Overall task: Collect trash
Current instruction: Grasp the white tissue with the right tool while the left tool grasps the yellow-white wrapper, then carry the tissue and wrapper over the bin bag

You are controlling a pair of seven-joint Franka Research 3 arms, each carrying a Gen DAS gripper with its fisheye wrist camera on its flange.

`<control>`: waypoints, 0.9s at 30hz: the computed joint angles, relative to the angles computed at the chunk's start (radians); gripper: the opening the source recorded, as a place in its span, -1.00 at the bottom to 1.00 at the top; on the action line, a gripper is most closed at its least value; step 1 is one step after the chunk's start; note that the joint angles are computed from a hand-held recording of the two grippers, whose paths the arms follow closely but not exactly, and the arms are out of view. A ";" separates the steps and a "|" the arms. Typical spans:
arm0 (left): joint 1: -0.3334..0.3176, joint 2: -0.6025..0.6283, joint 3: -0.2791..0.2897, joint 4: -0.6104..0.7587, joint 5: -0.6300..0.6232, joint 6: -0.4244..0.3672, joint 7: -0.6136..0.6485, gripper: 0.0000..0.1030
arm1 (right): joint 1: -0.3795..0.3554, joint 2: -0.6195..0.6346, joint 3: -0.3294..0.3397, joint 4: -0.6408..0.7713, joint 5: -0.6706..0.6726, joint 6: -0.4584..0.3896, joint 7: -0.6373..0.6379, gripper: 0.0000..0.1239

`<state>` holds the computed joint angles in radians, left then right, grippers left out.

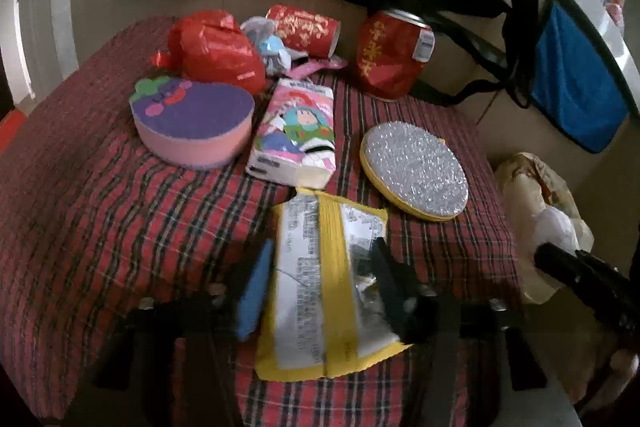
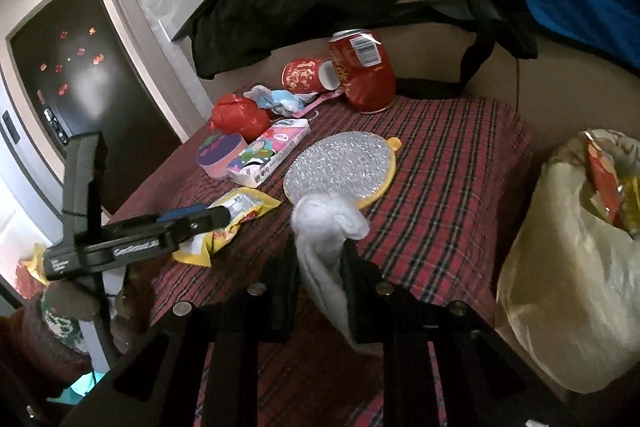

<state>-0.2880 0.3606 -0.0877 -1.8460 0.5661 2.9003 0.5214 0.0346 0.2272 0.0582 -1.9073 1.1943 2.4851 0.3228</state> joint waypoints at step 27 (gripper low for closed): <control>-0.115 -0.083 -0.009 0.181 0.867 -0.055 -0.674 -0.60 | -0.012 -0.163 -0.072 -0.055 0.183 0.027 -0.217 -0.69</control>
<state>-0.4031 0.2777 -0.0968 -1.6646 1.4329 2.8455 -0.1528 0.0222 0.0643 -0.0143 -1.9624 1.3772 2.5124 0.1059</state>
